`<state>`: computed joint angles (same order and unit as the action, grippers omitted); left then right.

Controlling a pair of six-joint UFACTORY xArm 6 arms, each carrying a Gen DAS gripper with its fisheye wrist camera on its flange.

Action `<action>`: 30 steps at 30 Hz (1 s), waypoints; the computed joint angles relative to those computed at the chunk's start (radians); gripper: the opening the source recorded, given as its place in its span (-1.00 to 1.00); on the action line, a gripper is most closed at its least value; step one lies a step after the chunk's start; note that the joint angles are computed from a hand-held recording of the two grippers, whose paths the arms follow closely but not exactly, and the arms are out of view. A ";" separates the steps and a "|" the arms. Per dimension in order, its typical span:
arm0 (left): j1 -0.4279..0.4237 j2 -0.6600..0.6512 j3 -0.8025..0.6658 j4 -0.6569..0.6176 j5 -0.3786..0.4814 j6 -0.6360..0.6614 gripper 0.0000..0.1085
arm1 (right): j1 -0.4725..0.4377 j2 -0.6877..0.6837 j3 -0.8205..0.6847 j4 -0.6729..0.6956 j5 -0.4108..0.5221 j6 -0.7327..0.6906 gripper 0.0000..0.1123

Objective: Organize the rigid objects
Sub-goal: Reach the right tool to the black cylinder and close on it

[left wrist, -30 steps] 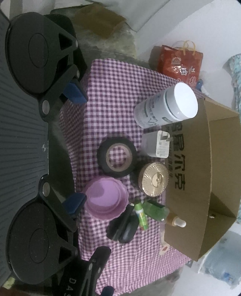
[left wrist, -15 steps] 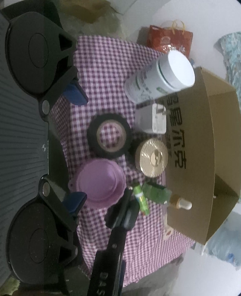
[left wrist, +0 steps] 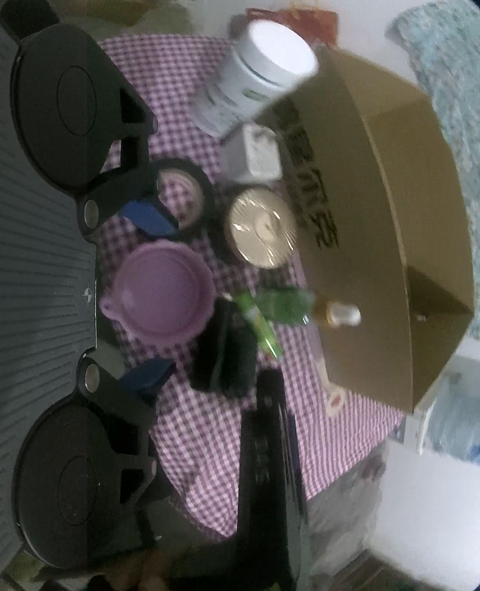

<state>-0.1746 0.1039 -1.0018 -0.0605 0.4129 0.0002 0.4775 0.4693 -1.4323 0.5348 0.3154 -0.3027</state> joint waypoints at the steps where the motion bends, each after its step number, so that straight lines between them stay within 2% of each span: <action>1: -0.004 0.007 -0.008 -0.009 0.001 0.015 0.22 | -0.005 0.014 -0.026 0.021 0.031 -0.039 -0.13; 4: -0.019 0.028 -0.033 -0.042 0.016 0.051 0.13 | -0.019 0.058 -0.107 0.046 0.144 -0.119 -0.17; 10: -0.046 0.055 -0.058 -0.060 0.031 0.087 -0.01 | -0.023 0.133 -0.208 0.031 0.246 -0.183 -0.36; 16: -0.057 0.067 -0.073 -0.074 0.039 0.124 -0.06 | -0.029 0.143 -0.219 0.097 0.274 -0.251 -0.43; 22: -0.065 0.088 -0.095 -0.108 0.031 0.158 -0.06 | -0.062 0.105 -0.173 0.129 0.312 -0.201 -0.46; 24: -0.064 0.091 -0.102 -0.147 0.037 0.181 -0.06 | -0.071 0.073 -0.124 0.145 0.305 -0.180 -0.55; 28: -0.064 0.111 -0.137 -0.245 0.089 0.261 -0.07 | -0.088 0.008 -0.026 0.149 0.275 -0.113 -0.94; 30: -0.069 0.115 -0.140 -0.246 0.092 0.264 -0.07 | -0.106 -0.004 -0.012 0.197 0.296 -0.108 -0.93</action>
